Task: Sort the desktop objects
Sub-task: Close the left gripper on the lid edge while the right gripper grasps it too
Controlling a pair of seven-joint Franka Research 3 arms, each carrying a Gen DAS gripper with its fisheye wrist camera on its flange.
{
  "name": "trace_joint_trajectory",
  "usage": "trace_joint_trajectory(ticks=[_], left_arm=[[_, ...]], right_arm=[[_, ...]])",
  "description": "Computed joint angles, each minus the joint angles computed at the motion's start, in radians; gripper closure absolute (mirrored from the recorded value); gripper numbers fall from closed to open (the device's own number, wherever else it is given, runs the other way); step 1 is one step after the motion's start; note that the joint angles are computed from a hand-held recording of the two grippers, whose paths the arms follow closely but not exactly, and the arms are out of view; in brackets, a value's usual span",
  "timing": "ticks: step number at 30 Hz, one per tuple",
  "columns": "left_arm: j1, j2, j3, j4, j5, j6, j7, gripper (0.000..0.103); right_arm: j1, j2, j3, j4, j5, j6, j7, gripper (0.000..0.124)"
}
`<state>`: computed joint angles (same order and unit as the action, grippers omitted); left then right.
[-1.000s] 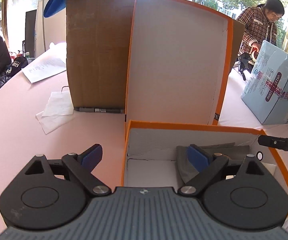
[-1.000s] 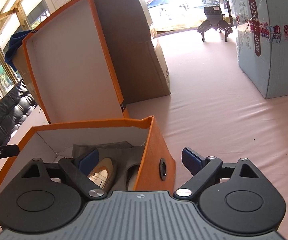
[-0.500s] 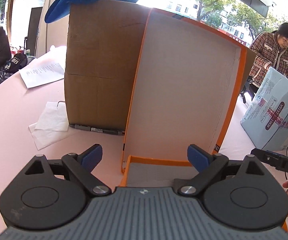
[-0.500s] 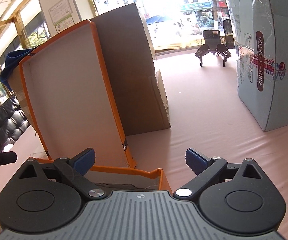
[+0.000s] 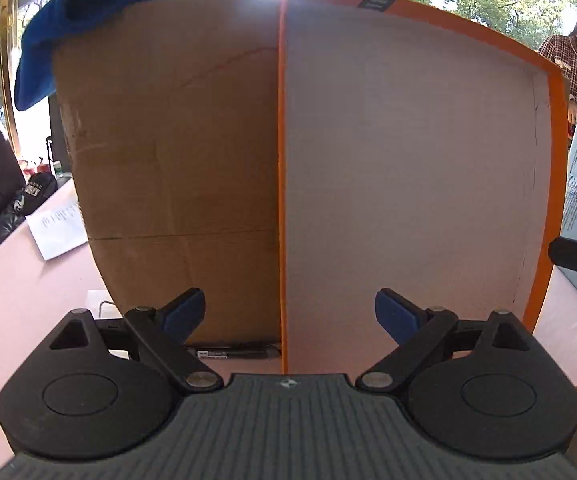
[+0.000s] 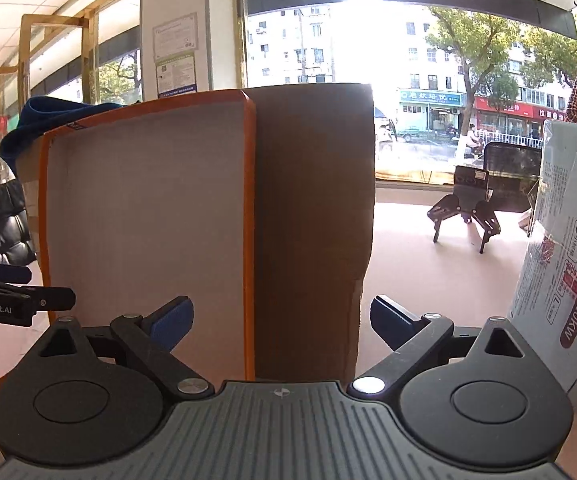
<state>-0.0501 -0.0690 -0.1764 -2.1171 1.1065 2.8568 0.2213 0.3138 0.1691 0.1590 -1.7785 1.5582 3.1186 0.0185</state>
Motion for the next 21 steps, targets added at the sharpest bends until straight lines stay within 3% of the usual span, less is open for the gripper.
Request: trace_joint_trajectory(ticks=[3,6,9,10,15,16,17,19,21], left_arm=[[0.000,0.035,0.017,0.014,-0.118,0.036,0.092,0.011],[0.004,0.047,0.027,0.021,-0.153,0.067,0.090,0.017],[0.002,0.049,0.035,0.008,-0.256,0.121,0.168,0.041],[0.001,0.048,0.035,0.004,-0.275,0.139,0.193,0.055],[-0.007,0.050,0.016,0.038,-0.067,0.056,0.029,0.063],[-0.010,0.046,0.013,0.041,-0.013,0.038,-0.017,0.071],[-0.012,0.038,0.011,0.040,0.039,0.023,-0.065,0.083],[-0.013,0.019,0.007,0.037,0.114,0.004,-0.140,0.097],[-0.009,-0.008,0.006,0.024,0.145,0.017,-0.181,0.099]], right_arm=[[0.001,0.035,0.003,0.038,-0.007,-0.001,-0.021,0.029],[0.015,0.067,0.000,0.051,-0.158,0.031,0.122,0.045],[0.017,0.087,-0.005,0.055,-0.297,0.025,0.272,0.063],[0.006,0.094,0.007,0.062,-0.300,0.026,0.282,0.069],[-0.069,0.095,0.070,0.069,-0.282,-0.052,0.290,0.110],[-0.072,0.092,0.072,0.067,-0.286,-0.059,0.299,0.118],[-0.068,0.089,0.073,0.063,-0.290,-0.039,0.306,0.120],[-0.076,0.084,0.100,0.063,-0.240,0.015,0.253,0.120],[-0.097,0.077,0.138,0.082,-0.099,0.061,0.112,0.120]])
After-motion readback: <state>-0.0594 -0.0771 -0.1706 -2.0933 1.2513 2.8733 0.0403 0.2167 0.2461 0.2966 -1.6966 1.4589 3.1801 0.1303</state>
